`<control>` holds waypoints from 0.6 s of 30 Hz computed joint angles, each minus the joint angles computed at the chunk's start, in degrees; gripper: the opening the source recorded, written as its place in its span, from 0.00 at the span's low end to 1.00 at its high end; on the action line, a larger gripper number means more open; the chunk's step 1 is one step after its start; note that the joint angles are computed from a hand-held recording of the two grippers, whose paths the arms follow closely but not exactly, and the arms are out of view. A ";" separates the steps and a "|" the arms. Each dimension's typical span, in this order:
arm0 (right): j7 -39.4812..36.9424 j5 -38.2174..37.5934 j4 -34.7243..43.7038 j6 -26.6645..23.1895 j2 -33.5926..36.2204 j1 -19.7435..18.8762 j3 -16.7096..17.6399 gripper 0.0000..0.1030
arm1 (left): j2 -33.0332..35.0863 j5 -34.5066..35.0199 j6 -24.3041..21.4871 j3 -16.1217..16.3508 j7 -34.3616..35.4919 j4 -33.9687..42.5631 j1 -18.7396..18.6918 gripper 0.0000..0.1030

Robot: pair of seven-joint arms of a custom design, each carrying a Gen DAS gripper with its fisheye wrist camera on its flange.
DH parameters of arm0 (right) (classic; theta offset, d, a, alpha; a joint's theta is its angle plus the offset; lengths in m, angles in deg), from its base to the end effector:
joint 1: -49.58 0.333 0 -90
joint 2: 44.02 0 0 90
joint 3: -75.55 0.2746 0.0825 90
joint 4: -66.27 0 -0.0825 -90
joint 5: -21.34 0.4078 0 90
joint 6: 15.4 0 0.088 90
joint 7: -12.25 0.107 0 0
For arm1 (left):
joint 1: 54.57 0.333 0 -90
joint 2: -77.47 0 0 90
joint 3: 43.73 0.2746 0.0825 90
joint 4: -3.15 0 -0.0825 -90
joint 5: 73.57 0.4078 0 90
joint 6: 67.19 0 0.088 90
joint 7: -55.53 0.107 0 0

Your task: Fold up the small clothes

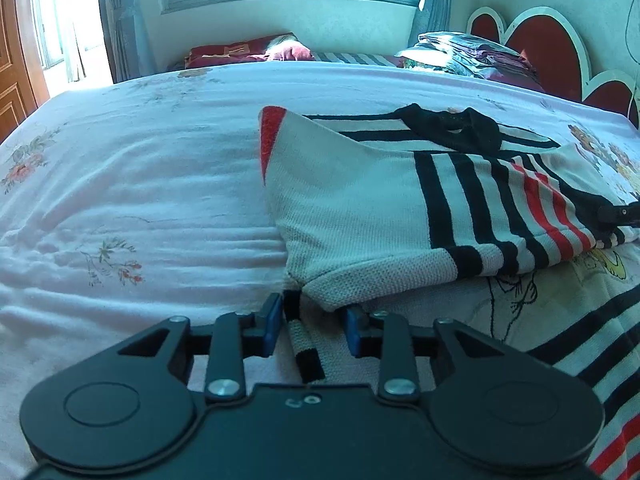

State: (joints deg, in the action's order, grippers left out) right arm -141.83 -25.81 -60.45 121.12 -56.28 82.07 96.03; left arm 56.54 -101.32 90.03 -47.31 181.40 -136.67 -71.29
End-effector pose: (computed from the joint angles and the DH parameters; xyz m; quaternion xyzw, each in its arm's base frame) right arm 0.3344 0.4396 0.4548 -0.4385 0.8089 -0.1752 0.3504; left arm 0.4836 -0.1600 0.4609 -0.4363 0.8273 -0.3129 0.1651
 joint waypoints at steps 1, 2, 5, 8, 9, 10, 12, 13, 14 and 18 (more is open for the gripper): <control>-0.89 0.36 0.32 -1.24 -0.37 0.16 0.07 0.07 | -1.17 0.12 -0.86 0.46 0.71 -0.52 0.08 0.35; -1.17 -0.04 0.80 -3.22 -0.76 0.23 0.53 0.07 | -2.71 -0.21 -0.84 0.95 1.41 -1.46 0.04 0.36; -2.90 -1.92 1.40 -5.14 -2.02 0.28 1.06 0.15 | -5.84 -5.55 -0.68 3.57 1.96 -2.46 -2.09 0.36; -7.50 -1.65 3.67 -4.36 0.60 0.04 0.34 0.15 | -3.24 -11.25 -0.75 4.81 4.63 0.16 -5.50 0.41; -9.72 0.15 4.97 -4.83 2.28 0.20 -0.22 0.15 | -1.48 -11.49 -1.23 4.07 4.66 1.41 -5.46 0.46; -12.79 3.62 6.75 -6.52 4.47 0.57 -0.96 0.15 | 1.06 -11.85 -1.34 3.27 4.96 2.89 -5.48 0.51; -15.05 6.63 7.94 -7.94 6.09 1.26 -2.11 0.15 | 4.73 -6.82 -2.91 -0.18 1.25 5.56 -2.53 0.55; -15.02 6.53 8.18 -8.32 5.84 1.48 -2.39 0.15 | 5.53 -5.47 -3.11 -1.07 1.12 6.85 -1.87 0.55; -14.21 4.64 8.06 -8.72 5.22 1.57 -2.35 0.15 | 6.29 -7.34 -3.60 -0.68 2.87 8.25 -2.23 0.56; -15.66 3.96 7.36 -6.75 4.77 0.26 -4.03 0.15 | 14.75 -6.87 -2.79 -2.91 3.62 17.76 -0.32 0.55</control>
State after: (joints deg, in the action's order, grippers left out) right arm -157.49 -21.84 -53.09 114.38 -51.51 82.33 92.01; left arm 71.30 -108.18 87.24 -50.22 185.02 -118.92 -71.61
